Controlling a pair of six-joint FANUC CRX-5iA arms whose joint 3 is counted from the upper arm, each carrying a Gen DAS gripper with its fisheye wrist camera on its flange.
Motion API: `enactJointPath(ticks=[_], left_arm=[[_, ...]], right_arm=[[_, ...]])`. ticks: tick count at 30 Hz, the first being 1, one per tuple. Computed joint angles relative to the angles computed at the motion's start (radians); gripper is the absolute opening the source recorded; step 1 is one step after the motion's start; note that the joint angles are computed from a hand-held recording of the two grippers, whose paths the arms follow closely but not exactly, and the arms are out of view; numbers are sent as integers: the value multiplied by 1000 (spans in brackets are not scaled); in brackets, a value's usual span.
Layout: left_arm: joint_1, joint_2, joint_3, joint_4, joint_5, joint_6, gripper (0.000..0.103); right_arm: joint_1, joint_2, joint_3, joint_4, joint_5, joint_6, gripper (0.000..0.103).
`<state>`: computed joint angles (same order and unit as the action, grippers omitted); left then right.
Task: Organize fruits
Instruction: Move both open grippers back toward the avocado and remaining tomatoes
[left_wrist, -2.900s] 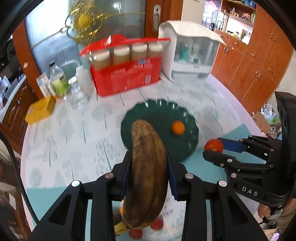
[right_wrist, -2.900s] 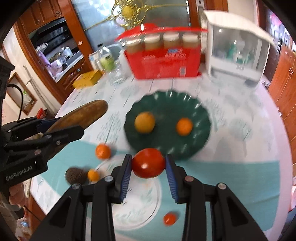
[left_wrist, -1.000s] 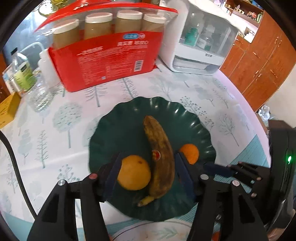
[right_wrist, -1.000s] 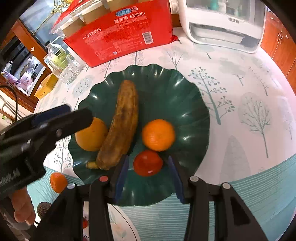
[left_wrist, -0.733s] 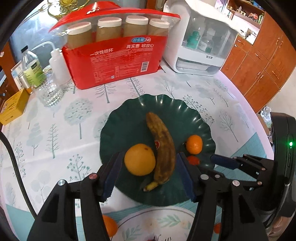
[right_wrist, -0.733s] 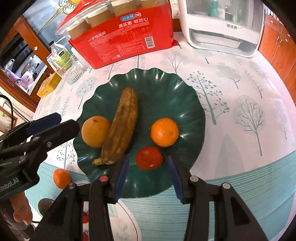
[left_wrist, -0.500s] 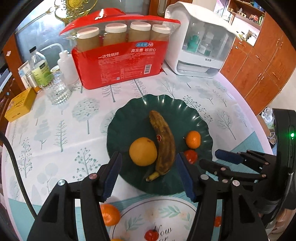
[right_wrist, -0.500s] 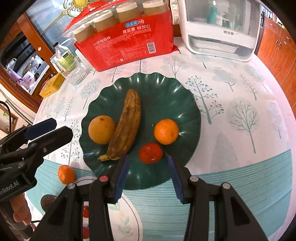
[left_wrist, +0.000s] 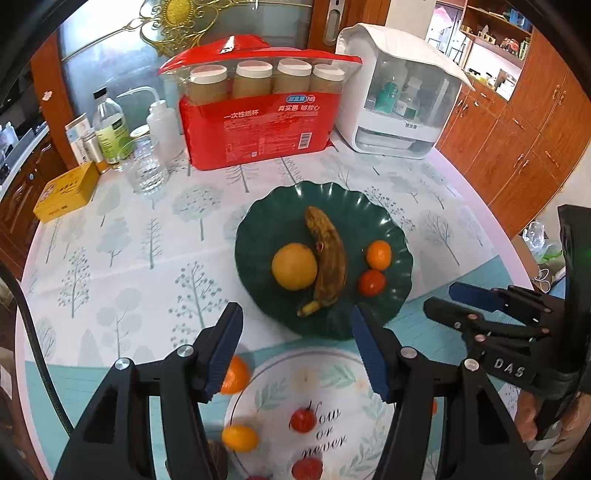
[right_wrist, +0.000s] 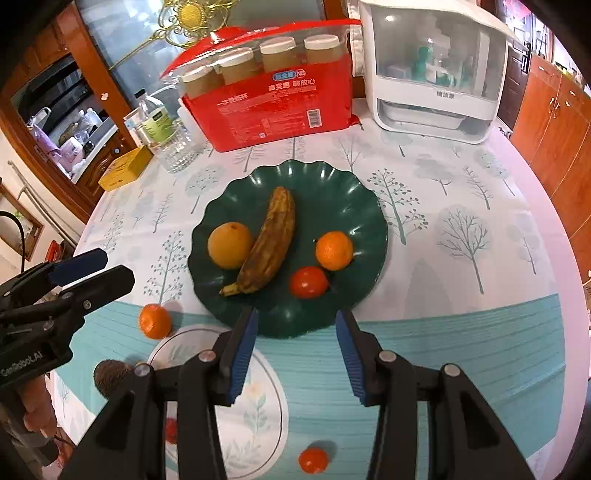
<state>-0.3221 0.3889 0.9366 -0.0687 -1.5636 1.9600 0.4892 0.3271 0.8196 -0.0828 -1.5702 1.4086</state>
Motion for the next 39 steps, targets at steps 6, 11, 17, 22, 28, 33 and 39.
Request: enactJointPath(ticks=[6, 11, 17, 22, 28, 33, 39], left_arm=[[-14, -93, -111, -19, 17, 41, 60], [-21, -153, -175, -30, 29, 73, 60], [-45, -224, -239, -64, 33, 122, 60], [-61, -263, -283, -84, 27, 157, 61], [-90, -306, -344, -118, 4, 214, 61], [-109, -335, -410, -132, -11, 267, 61], [-124, -367, -512, -128, -23, 342, 61]], right_arm=[[7, -69, -75, -8, 14, 9, 45], [14, -117, -123, -18, 12, 16, 45], [25, -168, -175, -18, 11, 19, 45], [34, -198, -216, -10, 11, 18, 45], [26, -223, -264, -17, 7, 10, 45], [16, -238, -312, -11, 6, 5, 45], [15, -256, -375, 8, 11, -3, 45]])
